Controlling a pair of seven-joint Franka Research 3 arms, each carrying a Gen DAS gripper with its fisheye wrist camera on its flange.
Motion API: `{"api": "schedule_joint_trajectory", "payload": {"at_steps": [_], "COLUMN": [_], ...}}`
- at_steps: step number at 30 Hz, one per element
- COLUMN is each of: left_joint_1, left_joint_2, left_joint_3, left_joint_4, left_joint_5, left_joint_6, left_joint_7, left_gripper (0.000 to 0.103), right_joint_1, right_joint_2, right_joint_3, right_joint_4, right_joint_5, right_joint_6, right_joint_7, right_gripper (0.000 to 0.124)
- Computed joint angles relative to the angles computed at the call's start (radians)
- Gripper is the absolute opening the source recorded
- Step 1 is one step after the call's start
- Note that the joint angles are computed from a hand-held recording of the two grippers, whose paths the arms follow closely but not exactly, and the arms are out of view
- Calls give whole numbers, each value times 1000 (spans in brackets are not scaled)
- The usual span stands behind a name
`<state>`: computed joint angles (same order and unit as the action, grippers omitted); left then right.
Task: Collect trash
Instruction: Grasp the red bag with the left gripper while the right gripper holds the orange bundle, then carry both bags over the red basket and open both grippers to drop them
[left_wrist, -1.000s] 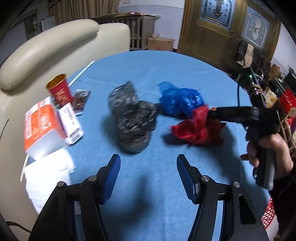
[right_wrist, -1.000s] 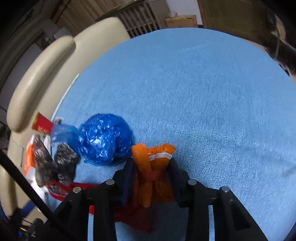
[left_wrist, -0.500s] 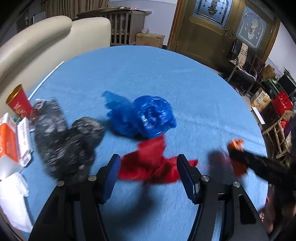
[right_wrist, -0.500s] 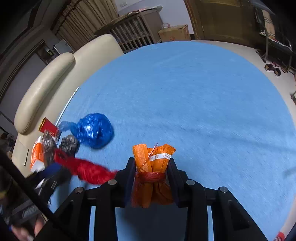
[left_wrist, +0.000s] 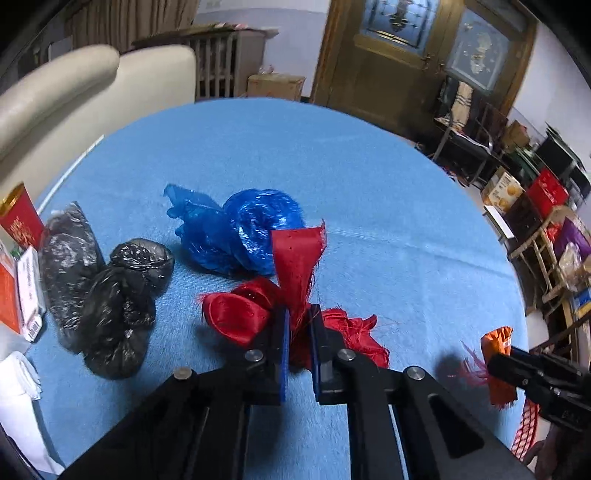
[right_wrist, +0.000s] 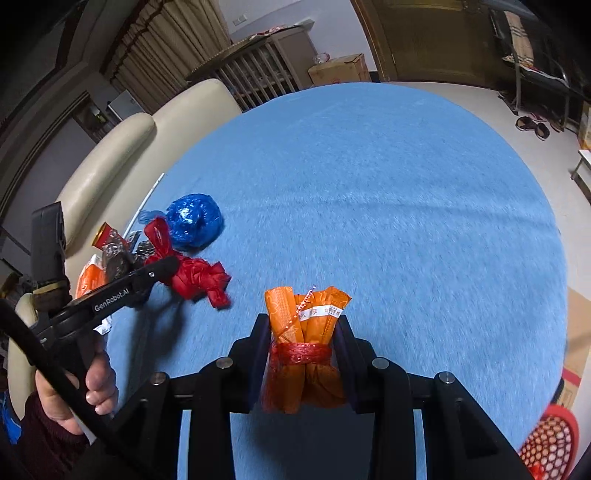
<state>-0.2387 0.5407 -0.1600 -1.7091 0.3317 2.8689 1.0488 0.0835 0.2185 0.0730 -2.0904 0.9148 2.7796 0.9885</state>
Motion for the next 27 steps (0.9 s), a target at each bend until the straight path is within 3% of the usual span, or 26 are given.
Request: {"api": "schedule_joint_trajectory", "payload": {"at_steps": [8,12,16,27], "left_joint_1": [-46,-103,-158,-115], "left_joint_2": [-167,-242,-315,-462], "left_joint_3": [36,80,116,15], "left_joint_4": [-189,-250,-303,-401], "left_joint_5": [82,207,408,686], "left_joint_6": [77,80,64,6], "left_joint_7": [-58,-150,-310,-527], "left_gripper": [10,10,10,10], "right_joint_1": [14,38,64,127], "right_joint_2": [-139,-218,-299,-524], "right_joint_3": [-15,-39,-63,-122], "right_joint_4": [-151,-231,-307,-503], "right_joint_5": [114,142,151,49], "right_joint_6": [41,63,87,135], "right_joint_7": [-76,-93,-96,-33], "right_gripper": [37,37,37,37]}}
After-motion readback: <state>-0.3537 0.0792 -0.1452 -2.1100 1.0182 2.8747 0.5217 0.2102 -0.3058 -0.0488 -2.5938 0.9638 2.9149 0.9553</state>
